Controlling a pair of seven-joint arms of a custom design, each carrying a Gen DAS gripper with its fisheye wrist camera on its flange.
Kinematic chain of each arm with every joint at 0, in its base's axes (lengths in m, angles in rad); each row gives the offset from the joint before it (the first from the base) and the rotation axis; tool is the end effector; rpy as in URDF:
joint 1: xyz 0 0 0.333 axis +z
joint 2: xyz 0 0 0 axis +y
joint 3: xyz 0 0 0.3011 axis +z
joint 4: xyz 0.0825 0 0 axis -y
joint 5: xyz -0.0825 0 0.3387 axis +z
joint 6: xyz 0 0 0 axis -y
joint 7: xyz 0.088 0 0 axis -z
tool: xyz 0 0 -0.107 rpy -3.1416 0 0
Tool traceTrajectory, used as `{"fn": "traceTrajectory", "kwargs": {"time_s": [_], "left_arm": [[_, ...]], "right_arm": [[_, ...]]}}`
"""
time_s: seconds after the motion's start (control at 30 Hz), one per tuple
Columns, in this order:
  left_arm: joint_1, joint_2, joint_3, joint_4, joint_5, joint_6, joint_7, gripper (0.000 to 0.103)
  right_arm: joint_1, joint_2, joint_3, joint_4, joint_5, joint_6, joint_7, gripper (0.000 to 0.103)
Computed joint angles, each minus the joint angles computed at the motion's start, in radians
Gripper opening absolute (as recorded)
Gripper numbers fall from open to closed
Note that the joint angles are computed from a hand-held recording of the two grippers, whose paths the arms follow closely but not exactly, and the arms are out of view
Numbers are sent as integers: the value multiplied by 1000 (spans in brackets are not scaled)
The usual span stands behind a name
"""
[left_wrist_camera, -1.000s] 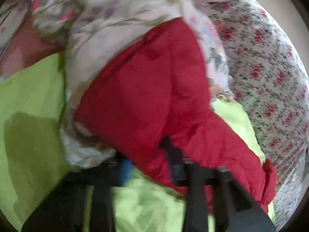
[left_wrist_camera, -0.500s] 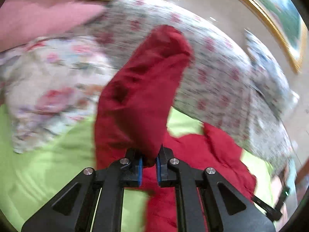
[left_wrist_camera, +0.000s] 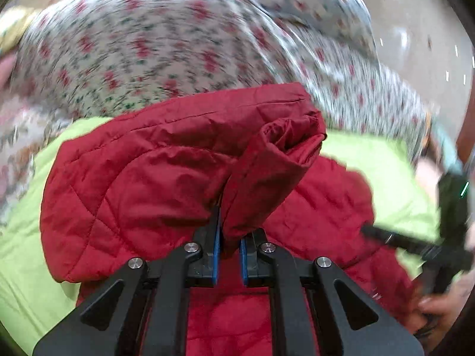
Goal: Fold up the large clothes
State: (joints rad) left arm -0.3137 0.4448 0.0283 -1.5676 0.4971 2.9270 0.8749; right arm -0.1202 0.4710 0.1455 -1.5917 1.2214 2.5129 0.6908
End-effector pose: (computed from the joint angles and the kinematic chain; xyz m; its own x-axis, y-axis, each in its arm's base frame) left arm 0.6435 -0.2242 0.4964 -0.0830 -0.9918 0.0967 -0.5926 -0.0289 -0.8050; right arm 0.6706 -0.0068 0.4160 0.2273 -0.7636 -0.6044 -0.7555 0.2534 -0.6042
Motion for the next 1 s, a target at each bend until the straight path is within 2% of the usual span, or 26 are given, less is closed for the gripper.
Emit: {"fn": "traceTrajectory", "kwargs": {"time_s": [0.1,0.23,0.37,0.5,0.53,0.6,0.63,0.73,0.77,0.83,1.0], "left_arm": [[-49,58,12,76,39,-71,-1,8],[-32,135,-58,153,-16,-123,91,8],[-55,147,-65,137,-34,-106,129,8],[-59,165,-78,155,-80,-104,157,8],[-58,167,-82,155,-92,-98,163,8],[-54,174,-93,168,-120,-114,184,9],[-45,173,-106,168,-139,-122,201,10],[3,146,-162,127,-214,-108,271,20],[15,132,-174,104,-237,-97,288,26],[39,91,-193,43,-281,-63,320,33],[74,7,-186,-57,-353,-5,346,34]], "right_arm": [[-39,11,15,4,83,-62,-11,66],[-72,48,12,50,131,-165,16,66],[-95,102,15,112,159,-240,38,66],[-97,168,21,190,132,-268,100,66],[-90,191,20,220,105,-270,127,62],[-89,213,30,246,71,-272,139,39],[-86,215,33,251,54,-262,142,18],[-88,188,47,221,41,-214,100,13],[-90,178,50,211,44,-200,80,11],[-89,155,52,189,53,-162,38,10],[-79,106,33,137,58,-72,-5,9]]}}
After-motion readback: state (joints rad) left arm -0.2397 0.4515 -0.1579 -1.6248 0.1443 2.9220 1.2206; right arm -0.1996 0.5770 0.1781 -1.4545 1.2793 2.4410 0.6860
